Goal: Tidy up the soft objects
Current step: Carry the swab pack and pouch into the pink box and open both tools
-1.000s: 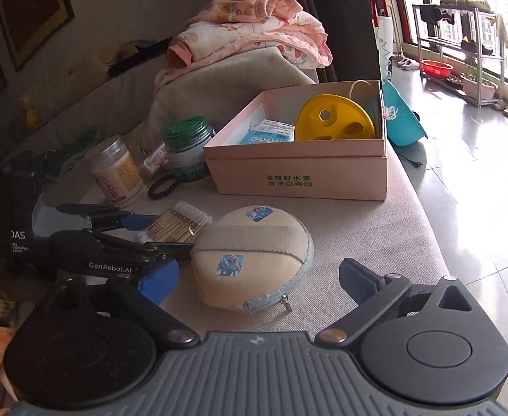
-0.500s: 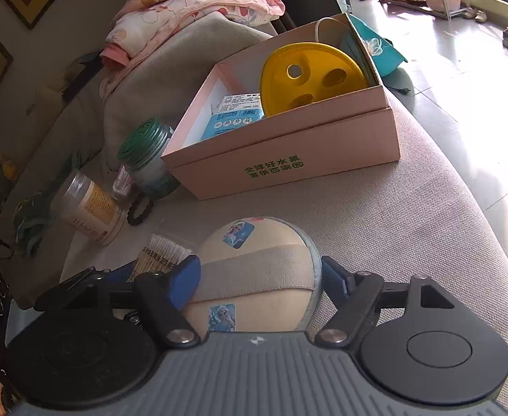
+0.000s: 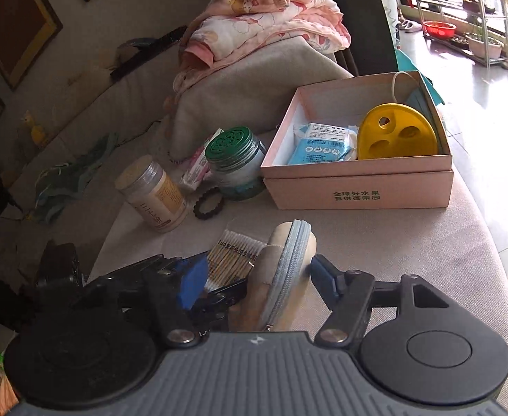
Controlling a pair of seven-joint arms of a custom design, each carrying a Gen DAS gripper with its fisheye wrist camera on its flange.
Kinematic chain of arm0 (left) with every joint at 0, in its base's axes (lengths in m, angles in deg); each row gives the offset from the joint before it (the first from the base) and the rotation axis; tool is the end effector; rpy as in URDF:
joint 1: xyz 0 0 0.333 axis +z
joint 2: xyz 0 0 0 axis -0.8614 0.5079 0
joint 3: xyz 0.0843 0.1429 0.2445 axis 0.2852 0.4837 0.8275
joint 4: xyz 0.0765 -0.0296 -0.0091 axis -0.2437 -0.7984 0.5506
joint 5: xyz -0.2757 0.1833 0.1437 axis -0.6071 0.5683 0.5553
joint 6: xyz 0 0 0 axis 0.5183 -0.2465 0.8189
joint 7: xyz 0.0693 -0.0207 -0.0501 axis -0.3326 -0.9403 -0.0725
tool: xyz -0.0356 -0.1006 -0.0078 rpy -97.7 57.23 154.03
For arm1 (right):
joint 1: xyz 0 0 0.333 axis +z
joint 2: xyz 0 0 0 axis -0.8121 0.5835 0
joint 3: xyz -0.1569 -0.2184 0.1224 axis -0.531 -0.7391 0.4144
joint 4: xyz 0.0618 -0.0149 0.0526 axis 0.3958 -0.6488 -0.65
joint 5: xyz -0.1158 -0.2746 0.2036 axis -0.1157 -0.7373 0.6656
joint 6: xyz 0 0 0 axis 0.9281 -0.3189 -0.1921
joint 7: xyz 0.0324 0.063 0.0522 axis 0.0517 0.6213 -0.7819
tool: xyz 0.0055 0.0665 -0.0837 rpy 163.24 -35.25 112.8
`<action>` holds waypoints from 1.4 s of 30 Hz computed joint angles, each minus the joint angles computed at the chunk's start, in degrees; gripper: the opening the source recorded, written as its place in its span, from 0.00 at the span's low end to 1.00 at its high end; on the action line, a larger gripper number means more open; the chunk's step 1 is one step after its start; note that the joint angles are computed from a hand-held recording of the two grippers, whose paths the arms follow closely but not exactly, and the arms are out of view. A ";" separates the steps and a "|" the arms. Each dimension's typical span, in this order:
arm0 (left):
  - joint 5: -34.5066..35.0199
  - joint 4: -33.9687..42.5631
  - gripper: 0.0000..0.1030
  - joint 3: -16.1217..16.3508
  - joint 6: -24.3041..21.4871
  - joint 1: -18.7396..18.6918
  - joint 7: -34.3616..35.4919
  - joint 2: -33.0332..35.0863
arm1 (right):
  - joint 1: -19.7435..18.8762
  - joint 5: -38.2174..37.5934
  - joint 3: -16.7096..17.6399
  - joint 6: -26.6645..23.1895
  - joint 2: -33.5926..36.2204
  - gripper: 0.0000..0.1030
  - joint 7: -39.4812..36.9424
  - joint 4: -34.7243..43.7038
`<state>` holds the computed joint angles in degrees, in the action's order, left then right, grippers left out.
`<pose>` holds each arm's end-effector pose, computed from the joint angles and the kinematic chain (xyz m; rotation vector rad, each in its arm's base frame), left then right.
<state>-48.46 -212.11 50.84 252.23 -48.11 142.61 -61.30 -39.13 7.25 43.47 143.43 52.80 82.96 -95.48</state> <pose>0.3849 -0.1409 0.4593 -1.7747 1.6324 -0.9564 0.4821 0.1251 0.5326 -1.9736 1.1393 0.0642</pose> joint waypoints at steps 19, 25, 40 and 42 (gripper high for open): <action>-3.60 -2.16 0.72 -0.24 -2.47 -2.52 0.37 -4.25 | -1.61 -8.89 0.74 0.36 -1.66 0.38 4.94 -1.88; 0.18 2.47 0.72 5.18 -11.83 -10.51 3.22 -10.84 | -2.58 -6.01 -4.96 -9.05 -5.36 0.37 -0.16 0.76; -15.92 47.85 0.73 11.20 -21.89 -9.73 21.42 30.05 | -4.80 -7.67 1.77 1.04 23.44 0.37 1.40 43.77; -17.22 54.54 0.74 15.21 -28.20 -13.00 23.54 36.95 | -3.77 -14.67 2.68 2.07 31.53 0.37 5.37 52.11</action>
